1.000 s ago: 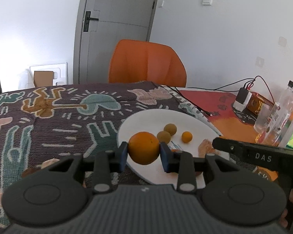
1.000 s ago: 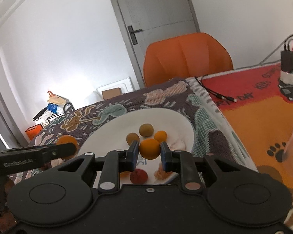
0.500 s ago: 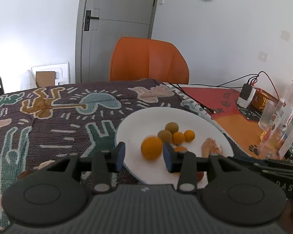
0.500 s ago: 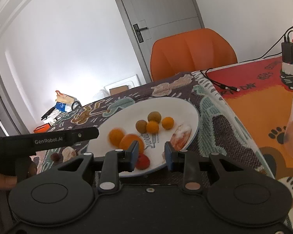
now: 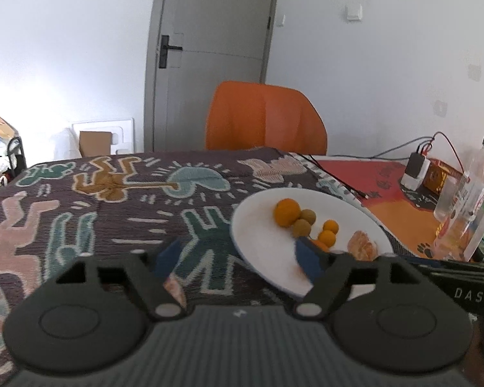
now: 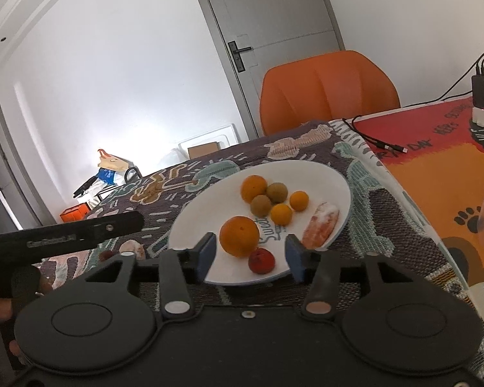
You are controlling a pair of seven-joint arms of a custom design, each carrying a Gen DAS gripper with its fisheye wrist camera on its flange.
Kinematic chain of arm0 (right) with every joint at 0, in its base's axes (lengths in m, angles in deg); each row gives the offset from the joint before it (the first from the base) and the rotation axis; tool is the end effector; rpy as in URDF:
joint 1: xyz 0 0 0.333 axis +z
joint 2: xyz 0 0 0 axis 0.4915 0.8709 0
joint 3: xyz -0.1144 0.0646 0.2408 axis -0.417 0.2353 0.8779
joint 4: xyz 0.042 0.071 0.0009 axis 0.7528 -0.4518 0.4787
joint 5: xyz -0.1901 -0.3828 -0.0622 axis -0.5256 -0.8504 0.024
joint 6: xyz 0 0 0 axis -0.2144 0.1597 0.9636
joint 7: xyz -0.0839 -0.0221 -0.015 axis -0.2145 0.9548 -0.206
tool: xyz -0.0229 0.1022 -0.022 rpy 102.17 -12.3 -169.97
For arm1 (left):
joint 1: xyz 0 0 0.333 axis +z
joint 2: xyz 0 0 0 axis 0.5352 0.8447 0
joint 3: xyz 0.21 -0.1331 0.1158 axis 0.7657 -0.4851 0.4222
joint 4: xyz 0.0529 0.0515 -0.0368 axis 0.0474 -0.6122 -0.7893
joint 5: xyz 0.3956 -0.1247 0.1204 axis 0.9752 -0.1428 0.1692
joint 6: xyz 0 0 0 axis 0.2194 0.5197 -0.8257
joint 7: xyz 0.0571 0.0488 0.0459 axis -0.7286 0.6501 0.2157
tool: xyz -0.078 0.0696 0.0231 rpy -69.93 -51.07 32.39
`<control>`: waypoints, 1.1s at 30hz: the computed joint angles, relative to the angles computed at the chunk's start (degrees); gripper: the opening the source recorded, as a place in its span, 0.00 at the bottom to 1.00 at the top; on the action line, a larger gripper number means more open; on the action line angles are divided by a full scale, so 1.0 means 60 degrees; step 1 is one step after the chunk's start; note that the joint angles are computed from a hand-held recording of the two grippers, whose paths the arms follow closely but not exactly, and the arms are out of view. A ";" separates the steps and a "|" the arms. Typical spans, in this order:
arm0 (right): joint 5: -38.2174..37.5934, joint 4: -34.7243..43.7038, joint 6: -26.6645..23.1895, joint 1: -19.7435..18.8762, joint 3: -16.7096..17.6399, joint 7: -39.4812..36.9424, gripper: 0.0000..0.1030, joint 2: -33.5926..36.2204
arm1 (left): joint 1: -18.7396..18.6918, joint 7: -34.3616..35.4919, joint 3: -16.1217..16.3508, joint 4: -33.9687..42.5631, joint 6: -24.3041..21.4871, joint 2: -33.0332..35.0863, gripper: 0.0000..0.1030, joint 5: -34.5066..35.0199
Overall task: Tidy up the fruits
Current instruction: 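Carry both oranges onto the white plate and open both tools, then move both open tools back to the remaining fruits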
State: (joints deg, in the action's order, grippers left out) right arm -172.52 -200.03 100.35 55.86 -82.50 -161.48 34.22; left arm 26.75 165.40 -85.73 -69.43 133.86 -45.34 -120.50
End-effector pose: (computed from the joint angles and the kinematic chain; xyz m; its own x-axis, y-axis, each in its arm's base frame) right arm 0.5363 0.3558 0.4068 -0.1852 -0.9250 -0.3318 -0.2955 0.3745 -0.8789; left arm 0.6537 -0.2821 0.4508 -0.5817 -0.8051 0.1156 -0.4375 0.1899 -0.8789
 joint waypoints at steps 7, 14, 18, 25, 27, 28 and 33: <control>-0.0006 0.0271 -0.0266 0.0170 0.0039 -0.0124 0.82 0.0174 | 0.0507 0.1145 -0.0292 -0.0378 0.0090 -0.0452 0.92 -0.1449; 0.0035 0.0557 -0.0483 0.0375 0.0042 -0.0323 1.00 0.0357 | 0.0309 0.1388 0.0297 -0.0751 0.0019 -0.0860 0.93 -0.2205; 0.0211 0.0775 -0.0553 0.0498 0.0024 -0.0628 1.00 0.0517 | 0.0271 0.1571 0.0543 -0.0931 0.0002 -0.1035 0.93 -0.2567; 0.0337 0.1196 -0.0448 0.0715 -0.0075 -0.0998 1.00 0.0843 | 0.0225 0.2006 0.0877 -0.1117 0.0060 -0.1224 0.94 -0.3188; 0.0406 0.1379 -0.0378 0.0774 -0.0111 -0.1177 1.00 0.0980 | 0.0251 0.2052 0.0971 -0.1173 -0.0028 -0.1276 0.94 -0.3300; 0.0435 0.1471 -0.0339 0.0808 -0.0131 -0.1271 1.00 0.1048 | 0.0251 0.2047 0.1023 -0.1204 -0.0050 -0.1298 0.94 -0.3328; 0.0497 0.1907 -0.0191 0.0992 -0.0258 -0.1707 1.00 0.1358 | 0.0283 0.2049 0.1203 -0.1311 0.0021 -0.1347 0.93 -0.3412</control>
State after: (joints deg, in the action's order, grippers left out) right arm -169.54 -188.58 99.20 61.81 -84.05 -171.72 42.36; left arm 28.45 177.69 -78.51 -77.29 133.99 -53.43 -140.97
